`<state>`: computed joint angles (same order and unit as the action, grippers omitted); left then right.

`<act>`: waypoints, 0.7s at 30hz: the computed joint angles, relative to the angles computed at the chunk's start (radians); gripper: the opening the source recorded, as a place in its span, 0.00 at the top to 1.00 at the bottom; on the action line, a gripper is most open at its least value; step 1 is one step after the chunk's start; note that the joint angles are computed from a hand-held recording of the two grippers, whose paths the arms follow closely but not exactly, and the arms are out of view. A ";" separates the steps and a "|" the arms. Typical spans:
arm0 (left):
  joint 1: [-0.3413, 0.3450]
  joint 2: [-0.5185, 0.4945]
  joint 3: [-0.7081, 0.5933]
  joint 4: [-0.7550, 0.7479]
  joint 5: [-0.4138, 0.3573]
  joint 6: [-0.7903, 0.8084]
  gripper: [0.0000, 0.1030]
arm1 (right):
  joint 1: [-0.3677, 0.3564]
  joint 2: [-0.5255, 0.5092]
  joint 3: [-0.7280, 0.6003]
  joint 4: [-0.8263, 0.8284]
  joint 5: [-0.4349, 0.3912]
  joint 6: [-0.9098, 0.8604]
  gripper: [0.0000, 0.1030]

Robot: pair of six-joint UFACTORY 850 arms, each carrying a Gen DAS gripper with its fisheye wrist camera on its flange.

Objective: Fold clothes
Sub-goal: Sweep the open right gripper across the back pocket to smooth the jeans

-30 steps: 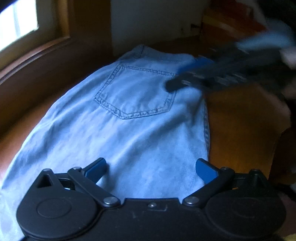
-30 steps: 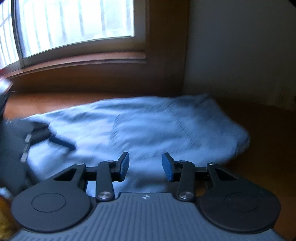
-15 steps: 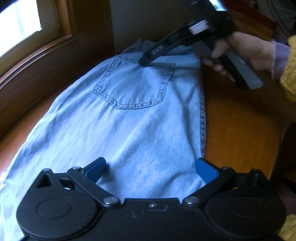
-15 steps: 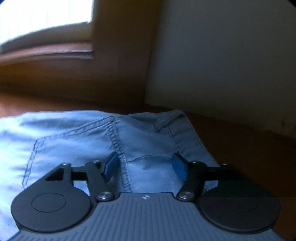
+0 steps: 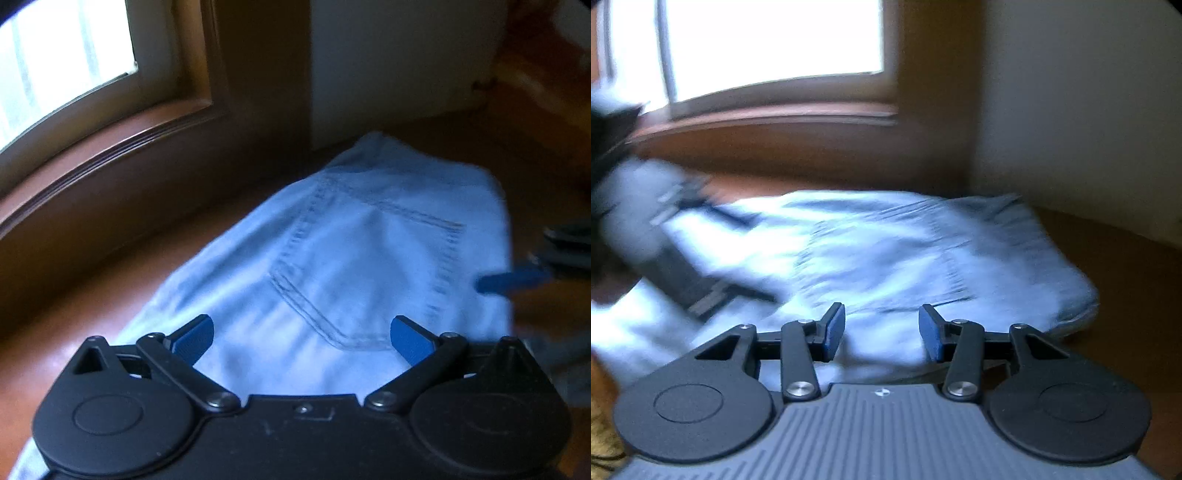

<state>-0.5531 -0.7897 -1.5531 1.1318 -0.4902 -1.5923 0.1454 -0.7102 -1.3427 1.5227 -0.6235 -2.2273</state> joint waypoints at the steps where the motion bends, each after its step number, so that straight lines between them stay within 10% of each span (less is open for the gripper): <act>1: 0.002 -0.013 -0.017 -0.028 -0.013 0.033 0.01 | 0.013 0.005 0.020 0.014 0.041 -0.062 0.54; 21: 0.018 -0.038 -0.018 0.001 0.041 -0.057 0.00 | 0.003 0.127 0.229 0.161 0.031 -0.282 0.56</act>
<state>-0.5353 -0.8275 -1.5713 1.1326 -0.4495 -1.6491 0.1484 -0.5833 -1.1132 1.6839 -0.5927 -2.5092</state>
